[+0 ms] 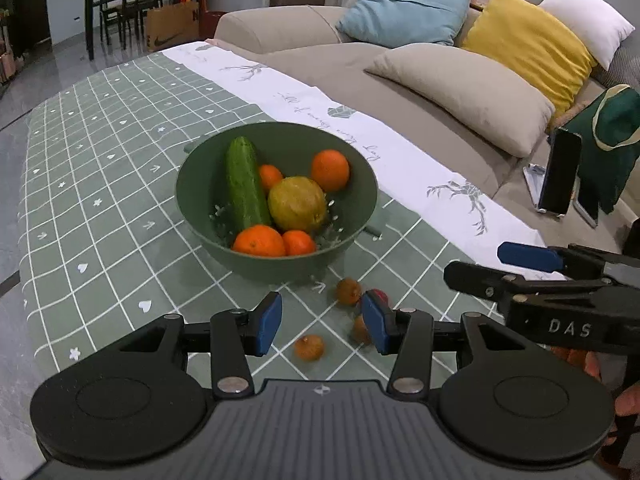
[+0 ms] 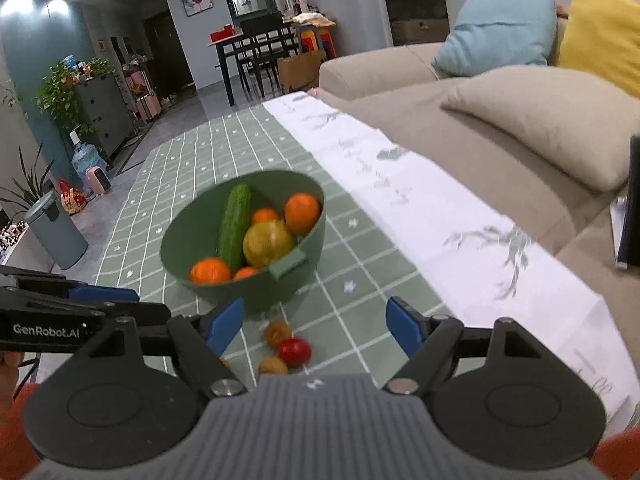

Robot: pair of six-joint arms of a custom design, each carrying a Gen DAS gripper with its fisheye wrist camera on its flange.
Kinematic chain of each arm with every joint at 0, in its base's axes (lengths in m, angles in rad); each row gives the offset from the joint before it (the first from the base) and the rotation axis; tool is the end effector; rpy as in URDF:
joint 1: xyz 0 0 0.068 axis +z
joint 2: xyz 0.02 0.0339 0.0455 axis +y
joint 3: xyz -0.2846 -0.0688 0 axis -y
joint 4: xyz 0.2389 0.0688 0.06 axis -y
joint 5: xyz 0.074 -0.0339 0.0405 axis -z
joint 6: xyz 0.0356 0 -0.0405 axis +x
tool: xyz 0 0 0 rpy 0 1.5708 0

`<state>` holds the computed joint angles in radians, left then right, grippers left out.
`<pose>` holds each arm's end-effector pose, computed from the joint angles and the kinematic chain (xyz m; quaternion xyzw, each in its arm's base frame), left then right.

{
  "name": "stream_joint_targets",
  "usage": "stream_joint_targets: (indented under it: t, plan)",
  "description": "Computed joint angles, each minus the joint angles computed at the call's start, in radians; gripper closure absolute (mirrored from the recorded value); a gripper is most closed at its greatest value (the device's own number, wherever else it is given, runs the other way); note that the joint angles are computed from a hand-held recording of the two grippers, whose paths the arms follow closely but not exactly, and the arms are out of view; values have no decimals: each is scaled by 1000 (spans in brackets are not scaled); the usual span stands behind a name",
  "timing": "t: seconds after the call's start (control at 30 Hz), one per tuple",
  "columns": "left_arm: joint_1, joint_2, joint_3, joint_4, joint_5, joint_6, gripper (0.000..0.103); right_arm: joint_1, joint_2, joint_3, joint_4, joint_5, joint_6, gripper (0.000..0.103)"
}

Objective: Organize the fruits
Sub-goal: 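Grasp a small brown fruit with the left tool while the right tool grasps another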

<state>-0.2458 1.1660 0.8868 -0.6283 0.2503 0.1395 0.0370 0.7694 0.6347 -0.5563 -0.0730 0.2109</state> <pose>0.2121 -0.0623 0.2815 0.2195 0.9130 -0.1350 0.3163 0.1445 0.0079 0.2691 0.0630 0.9021 0.0854 0.4182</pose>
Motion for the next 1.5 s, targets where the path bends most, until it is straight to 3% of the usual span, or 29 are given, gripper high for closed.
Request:
stream_joint_targets:
  t: [0.17,0.53,0.7,0.97,1.5]
  plan:
    - [-39,-28,-71,13,-28,-9,48,13,2,-46,15,-30,10,31]
    - [-58,24,-153,119,-70,-48,52,43,115,-99,109,-39,-49,64]
    - [-43,87,-161,180,-66,-61,60,57,201,-102,150,-75,-45,77]
    - [1,155,-159,205,-20,-68,63,110,304,-102,211,-71,-48,78]
    - [50,242,-135,201,71,-89,67,56,398,-105,278,-163,-70,82]
